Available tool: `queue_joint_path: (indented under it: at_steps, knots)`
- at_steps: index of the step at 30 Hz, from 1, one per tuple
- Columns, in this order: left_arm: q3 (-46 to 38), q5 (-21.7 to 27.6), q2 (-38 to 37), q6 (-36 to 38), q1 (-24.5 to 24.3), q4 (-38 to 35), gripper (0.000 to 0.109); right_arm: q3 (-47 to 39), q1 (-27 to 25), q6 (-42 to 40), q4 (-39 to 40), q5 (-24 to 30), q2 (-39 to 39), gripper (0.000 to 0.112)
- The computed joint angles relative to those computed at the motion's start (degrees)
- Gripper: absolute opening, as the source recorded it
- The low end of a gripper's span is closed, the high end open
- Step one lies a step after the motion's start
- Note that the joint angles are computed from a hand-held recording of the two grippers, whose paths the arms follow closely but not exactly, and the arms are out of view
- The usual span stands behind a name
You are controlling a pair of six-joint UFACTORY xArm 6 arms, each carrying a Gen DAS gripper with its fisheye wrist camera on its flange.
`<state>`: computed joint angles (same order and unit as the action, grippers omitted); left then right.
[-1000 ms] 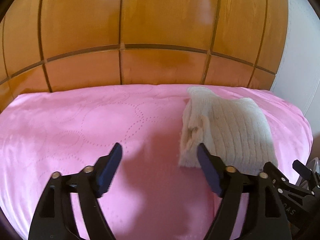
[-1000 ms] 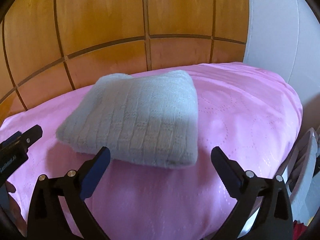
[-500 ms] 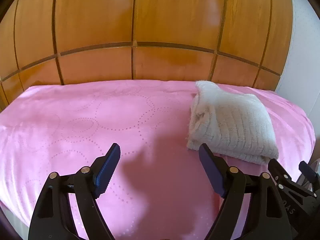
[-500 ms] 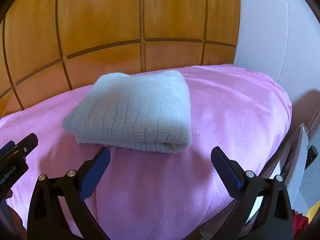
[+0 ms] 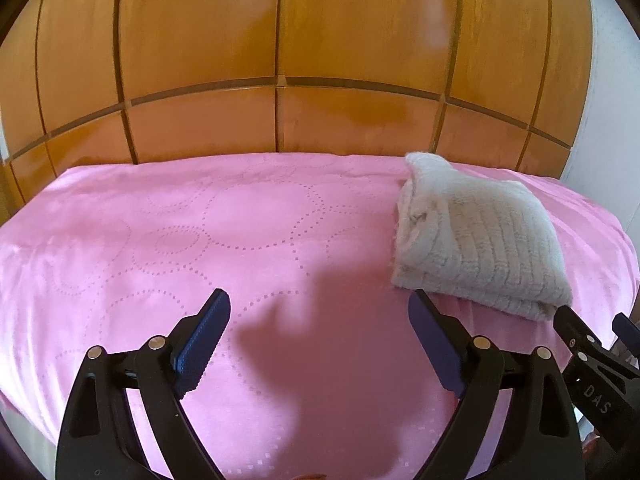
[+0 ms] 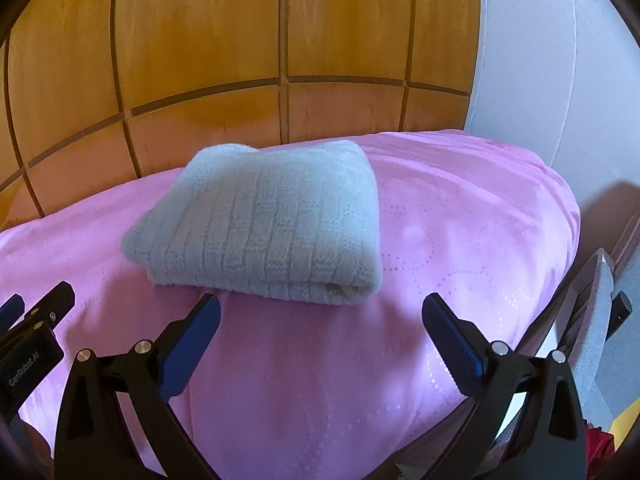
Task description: Fold small clothes
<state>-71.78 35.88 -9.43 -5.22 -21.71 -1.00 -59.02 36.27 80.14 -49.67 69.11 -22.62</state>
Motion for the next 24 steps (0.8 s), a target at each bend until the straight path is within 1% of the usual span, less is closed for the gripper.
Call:
queue_joint_path:
  at_steps: [6, 9, 16, 24]
  knots:
    - [0.8, -1.0, -0.3, -0.3, -0.4, 1.0, 0.094, 0.7, 0.3, 0.7, -0.6, 0.0, 0.0, 0.101]
    - [0.8, -0.5, -0.2, -0.3, -0.5, 1.3, 0.097, 0.8, 0.5, 0.9, -0.9, 0.1, 0.1, 0.101]
    - [0.6, 0.1, 0.3, -0.1, -0.6, 1.8, 0.099, 2.3, -1.5, 0.0, 0.5, -2.5, -0.6, 0.101]
    - [1.3, -0.7, -0.4, -0.1, -0.7, 2.3, 0.099, 2.7, -1.9, -0.3, 1.0, -3.5, -0.7, 0.101]
